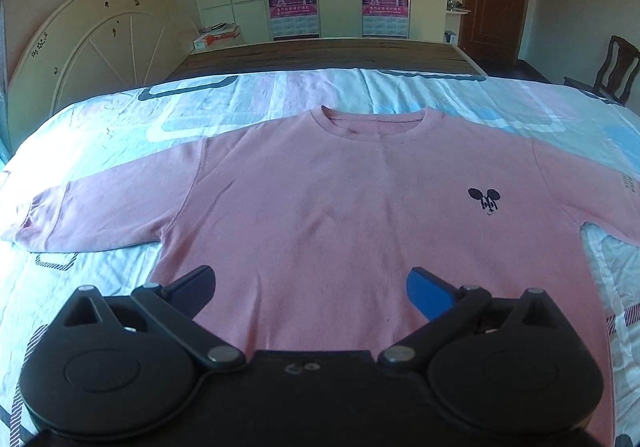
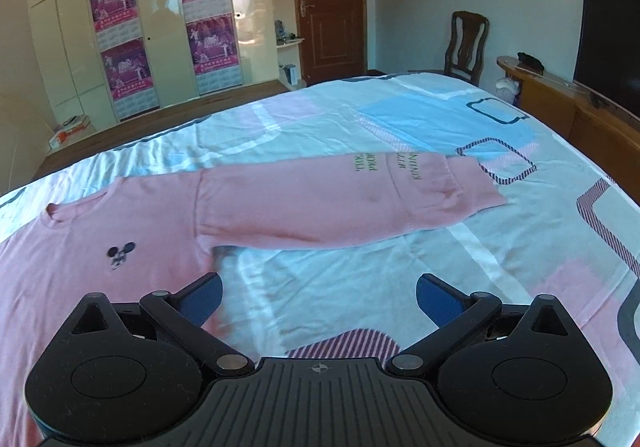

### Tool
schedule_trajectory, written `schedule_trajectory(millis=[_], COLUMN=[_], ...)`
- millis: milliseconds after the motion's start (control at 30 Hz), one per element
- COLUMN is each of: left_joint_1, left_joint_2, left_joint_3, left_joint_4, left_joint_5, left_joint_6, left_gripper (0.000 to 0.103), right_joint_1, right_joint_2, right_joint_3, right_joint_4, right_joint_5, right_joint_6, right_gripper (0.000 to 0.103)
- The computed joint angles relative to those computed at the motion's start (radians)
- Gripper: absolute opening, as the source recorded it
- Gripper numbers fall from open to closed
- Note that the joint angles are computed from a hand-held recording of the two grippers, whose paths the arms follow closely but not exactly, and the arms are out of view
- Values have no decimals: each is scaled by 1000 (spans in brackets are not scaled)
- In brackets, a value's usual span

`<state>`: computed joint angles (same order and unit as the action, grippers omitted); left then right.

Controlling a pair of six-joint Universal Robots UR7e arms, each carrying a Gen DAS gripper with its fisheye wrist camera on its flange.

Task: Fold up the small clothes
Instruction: 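Close the right gripper on the cuff of the text-printed sleeve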

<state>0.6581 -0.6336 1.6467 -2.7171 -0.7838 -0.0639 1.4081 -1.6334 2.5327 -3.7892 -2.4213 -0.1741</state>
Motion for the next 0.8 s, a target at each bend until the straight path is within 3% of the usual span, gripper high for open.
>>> schedule_trajectory(millis=[267,333,367,433,667,733,800], left_joint_1=[1,0,0,1,9,15,20], left_joint_2=[140,165,176,190,223,225,229], left_joint_3=[-137,-164,-176,-193,-244,-255,-264], left_joint_4=[29,42,49,61,99,117,120], left_joint_5=[-7,1,5,11,25,17,13], left_joint_6=[-31,-32,-35,-41,-41,-54,-58], left_gripper=[99,97,97,97,92,91,91], right_joint_1=[-369,-437,-475,-543,-651,-652,-647], right_joint_2=[-172,-191,-200,-221,-201,-173,-151], right_joint_3=[-39,-53,-67,-84,-147,-167,-177], right_joint_4=[185,224,264,333,401,389,354], right_joint_5=[270,315,343,402,475,464,465], right_joint_6=[-6,6,20,57,126,125,111], right_gripper=[102,96,84,82,82,76,57])
